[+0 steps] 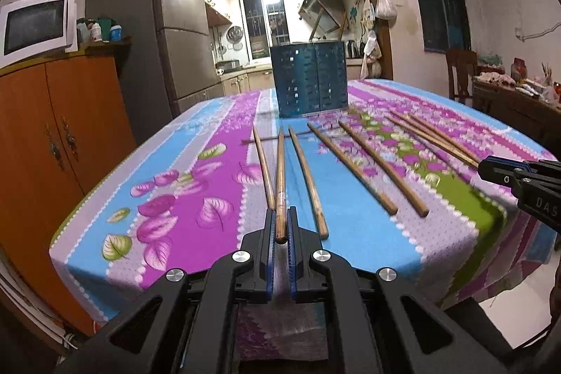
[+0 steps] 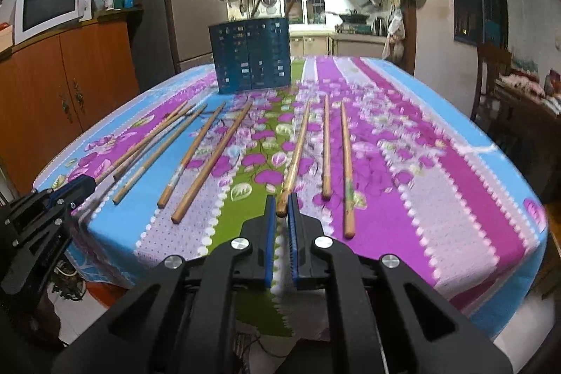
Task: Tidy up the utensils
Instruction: 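Carry both chopsticks over the blue holder and lower them in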
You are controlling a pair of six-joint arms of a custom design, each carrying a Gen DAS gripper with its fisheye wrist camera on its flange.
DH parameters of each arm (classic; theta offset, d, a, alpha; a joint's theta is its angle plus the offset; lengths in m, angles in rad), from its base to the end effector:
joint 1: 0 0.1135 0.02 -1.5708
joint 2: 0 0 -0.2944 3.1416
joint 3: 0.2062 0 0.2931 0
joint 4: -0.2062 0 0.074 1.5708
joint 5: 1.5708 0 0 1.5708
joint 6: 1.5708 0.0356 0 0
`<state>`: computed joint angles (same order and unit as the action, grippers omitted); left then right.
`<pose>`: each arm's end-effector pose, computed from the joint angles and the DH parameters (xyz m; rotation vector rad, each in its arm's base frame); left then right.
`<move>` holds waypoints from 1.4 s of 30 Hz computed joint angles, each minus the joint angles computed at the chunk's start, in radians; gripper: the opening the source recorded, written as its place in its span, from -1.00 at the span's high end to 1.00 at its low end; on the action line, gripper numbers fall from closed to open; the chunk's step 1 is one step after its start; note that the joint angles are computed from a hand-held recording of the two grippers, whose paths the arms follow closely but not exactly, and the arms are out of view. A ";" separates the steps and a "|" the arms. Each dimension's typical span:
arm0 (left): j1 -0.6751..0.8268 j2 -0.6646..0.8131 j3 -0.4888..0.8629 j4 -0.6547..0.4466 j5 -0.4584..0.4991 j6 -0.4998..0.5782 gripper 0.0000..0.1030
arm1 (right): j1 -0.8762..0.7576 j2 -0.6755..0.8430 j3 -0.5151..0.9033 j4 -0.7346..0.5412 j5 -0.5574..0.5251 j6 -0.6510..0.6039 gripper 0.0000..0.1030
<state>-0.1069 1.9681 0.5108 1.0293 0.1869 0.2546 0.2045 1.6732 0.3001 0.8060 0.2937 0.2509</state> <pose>0.3226 -0.0413 0.0615 0.4753 1.9345 -0.0915 0.2532 0.0420 0.0788 0.2196 2.0997 -0.0426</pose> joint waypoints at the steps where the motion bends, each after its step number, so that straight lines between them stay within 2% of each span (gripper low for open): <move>1: 0.003 -0.015 -0.003 -0.005 0.008 0.001 0.86 | 0.001 -0.019 -0.007 0.000 0.008 -0.011 0.90; 5: 0.019 -0.088 -0.015 -0.031 0.037 -0.010 0.86 | -0.010 -0.129 -0.020 -0.034 0.013 -0.068 0.90; 12: 0.045 -0.233 0.012 -0.181 0.108 -0.054 0.86 | -0.064 -0.295 0.010 -0.135 -0.040 -0.157 0.90; 22: 0.087 -0.378 0.133 -0.342 0.181 -0.133 0.86 | -0.145 -0.393 0.120 -0.271 -0.162 -0.250 0.90; 33: 0.105 -0.346 0.458 -0.626 0.324 -0.213 0.86 | -0.218 -0.393 0.309 -0.400 -0.293 -0.287 0.90; 42: 0.080 -0.331 0.530 -0.677 0.335 -0.203 0.86 | -0.218 -0.396 0.372 -0.459 -0.328 -0.288 0.90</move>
<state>-0.0268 1.6373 1.0407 0.3522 0.5215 0.0515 -0.0131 1.2768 0.6720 0.3468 -0.0347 -0.0373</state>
